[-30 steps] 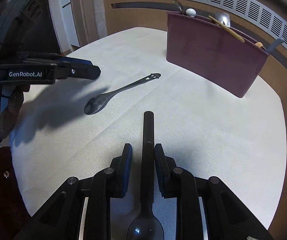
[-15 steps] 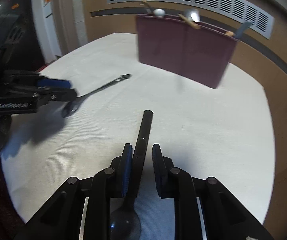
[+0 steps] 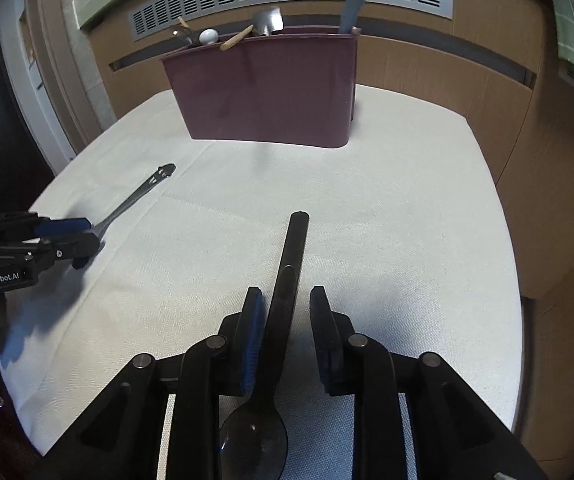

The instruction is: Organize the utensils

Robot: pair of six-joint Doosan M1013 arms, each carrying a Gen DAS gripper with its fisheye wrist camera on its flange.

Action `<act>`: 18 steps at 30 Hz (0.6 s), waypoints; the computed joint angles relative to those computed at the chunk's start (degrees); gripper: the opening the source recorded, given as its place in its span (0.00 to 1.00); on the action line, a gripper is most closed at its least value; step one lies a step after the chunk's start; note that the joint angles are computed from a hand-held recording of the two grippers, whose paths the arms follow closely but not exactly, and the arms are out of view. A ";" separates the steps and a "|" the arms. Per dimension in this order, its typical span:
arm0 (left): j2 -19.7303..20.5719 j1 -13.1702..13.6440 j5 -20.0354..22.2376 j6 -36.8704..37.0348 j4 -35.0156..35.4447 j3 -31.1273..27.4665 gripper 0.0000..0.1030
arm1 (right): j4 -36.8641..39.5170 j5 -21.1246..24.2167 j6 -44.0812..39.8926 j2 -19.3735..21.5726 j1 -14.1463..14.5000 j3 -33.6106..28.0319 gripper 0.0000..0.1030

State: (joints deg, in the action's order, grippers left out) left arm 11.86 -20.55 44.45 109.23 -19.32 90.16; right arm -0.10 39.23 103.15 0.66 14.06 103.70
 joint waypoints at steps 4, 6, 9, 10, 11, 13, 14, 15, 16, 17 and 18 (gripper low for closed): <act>0.07 0.07 0.14 -0.01 -0.08 -0.08 0.33 | -5.83 1.45 5.01 0.42 1.67 -0.63 0.29; 0.10 0.09 0.16 0.05 -0.08 -0.11 0.33 | -5.19 1.35 6.59 0.23 1.42 -0.46 0.31; 0.13 0.19 0.33 0.23 -0.56 -0.12 0.33 | -2.31 1.90 4.00 0.34 0.66 -0.80 0.34; 0.19 0.29 0.39 0.36 -0.87 -0.15 0.33 | -2.50 2.16 3.68 0.35 0.75 -0.89 0.32; 0.23 0.39 0.46 0.45 -1.18 -0.20 0.33 | -3.50 2.13 4.10 0.39 0.98 -0.92 0.30; 0.41 0.55 0.51 0.74 -1.78 -0.33 0.33 | -6.90 1.76 6.36 0.59 1.68 -1.00 0.18; 0.49 0.60 0.45 0.98 -2.00 -0.39 0.33 | -8.12 1.67 6.65 0.75 1.94 -1.15 0.10; 0.62 0.60 0.48 1.26 -2.07 -0.52 0.33 | -8.49 1.72 6.07 0.89 2.08 -1.39 0.10; 0.79 0.57 0.71 1.48 -1.96 -0.77 0.33 | -9.13 1.62 6.12 0.98 2.19 -1.58 0.10; 0.95 0.56 1.05 1.60 -1.76 -1.03 0.33 | -9.80 1.18 6.73 0.88 2.24 -1.56 0.10; 1.25 0.49 1.71 1.65 -1.33 -1.55 0.33 | -10.41 0.02 7.78 0.61 2.17 -1.43 0.10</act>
State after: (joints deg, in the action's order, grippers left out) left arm 13.10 -20.05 46.16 110.88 -20.65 88.61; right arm -10.51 39.24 110.93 1.27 16.23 102.27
